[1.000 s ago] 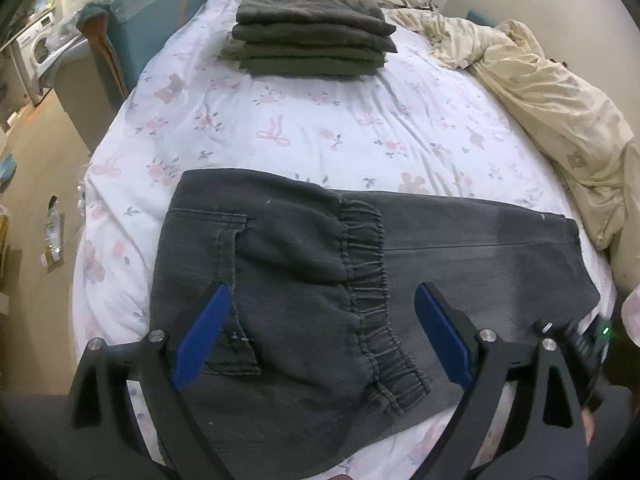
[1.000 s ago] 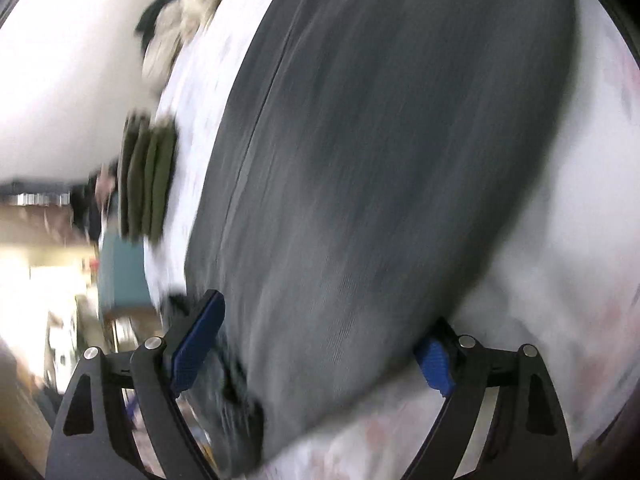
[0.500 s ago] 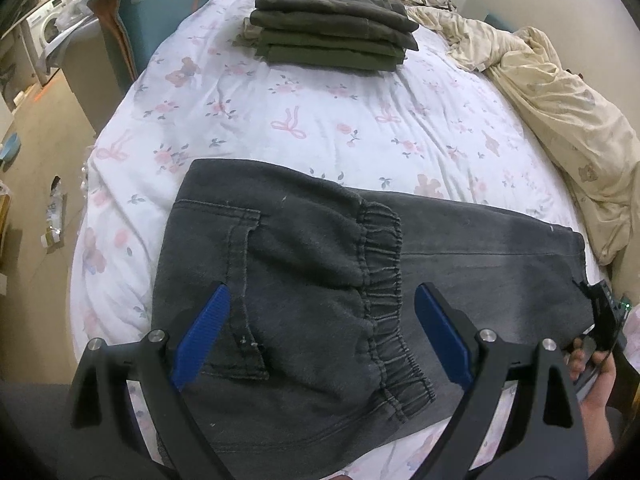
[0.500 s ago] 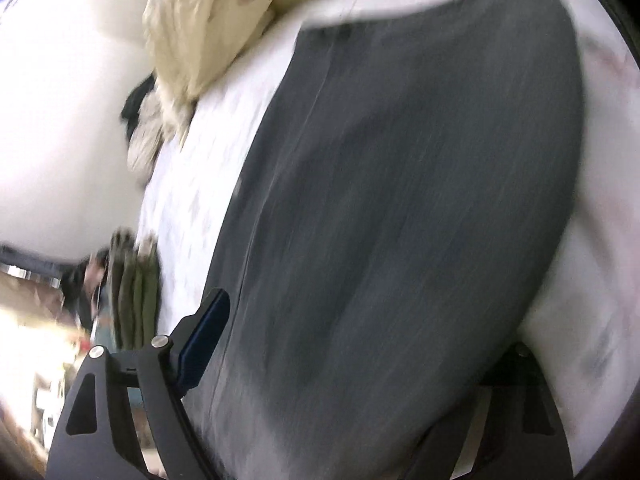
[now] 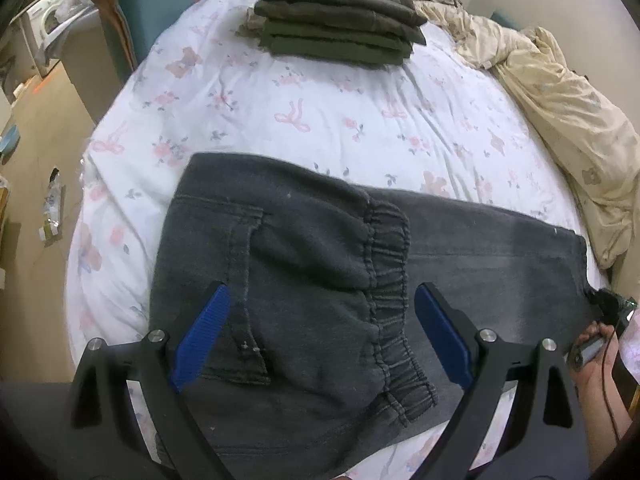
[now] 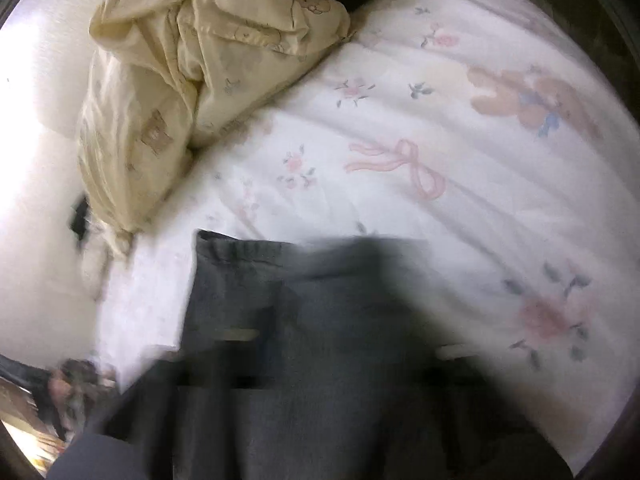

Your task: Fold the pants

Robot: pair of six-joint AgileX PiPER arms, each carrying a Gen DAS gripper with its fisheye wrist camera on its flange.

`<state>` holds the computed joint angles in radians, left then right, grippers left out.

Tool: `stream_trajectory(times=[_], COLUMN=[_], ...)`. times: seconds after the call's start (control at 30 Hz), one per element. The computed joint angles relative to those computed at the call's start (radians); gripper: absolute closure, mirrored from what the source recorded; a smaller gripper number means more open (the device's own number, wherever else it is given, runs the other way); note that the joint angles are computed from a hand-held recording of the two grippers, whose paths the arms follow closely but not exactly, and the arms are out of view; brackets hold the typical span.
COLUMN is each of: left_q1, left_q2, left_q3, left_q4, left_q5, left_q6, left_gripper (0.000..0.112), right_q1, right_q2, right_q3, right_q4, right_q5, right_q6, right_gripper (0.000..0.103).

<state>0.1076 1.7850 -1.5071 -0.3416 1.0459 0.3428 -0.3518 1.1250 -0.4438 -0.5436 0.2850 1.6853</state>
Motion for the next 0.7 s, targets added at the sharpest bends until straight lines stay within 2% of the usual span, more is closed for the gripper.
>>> stream_trajectory(times=[0.1, 0.2, 0.4, 0.6, 0.7], left_q1=[0.011, 0.019, 0.040, 0.060, 0.071], left_q2=[0.000, 0.005, -0.019, -0.029, -0.035], left_q3=[-0.011, -0.023, -0.005, 0.001, 0.003], left_q4=[-0.028, -0.061, -0.096, -0.113, -0.119], left_q5=[0.015, 0.059, 0.085, 0.091, 0.094], left_q6=[-0.001, 0.005, 0.019, 0.026, 0.032], left_gripper=[0.021, 0.021, 0.021, 0.021, 0.021], right_q1=[0.114, 0.200, 0.532, 0.891, 1.059], right_q2=[-0.053, -0.054, -0.018, 0.106, 0.256], right_q3=[-0.046, -0.113, -0.279, -0.440, -0.532], right_q4=[-0.131, -0.151, -0.278, -0.400, -0.424], right_q5=[0.129, 0.176, 0.316, 0.350, 0.331], right_q6=[0.083, 0.061, 0.101, 0.271, 0.319], right_gripper=[0.092, 0.092, 0.092, 0.092, 0.092])
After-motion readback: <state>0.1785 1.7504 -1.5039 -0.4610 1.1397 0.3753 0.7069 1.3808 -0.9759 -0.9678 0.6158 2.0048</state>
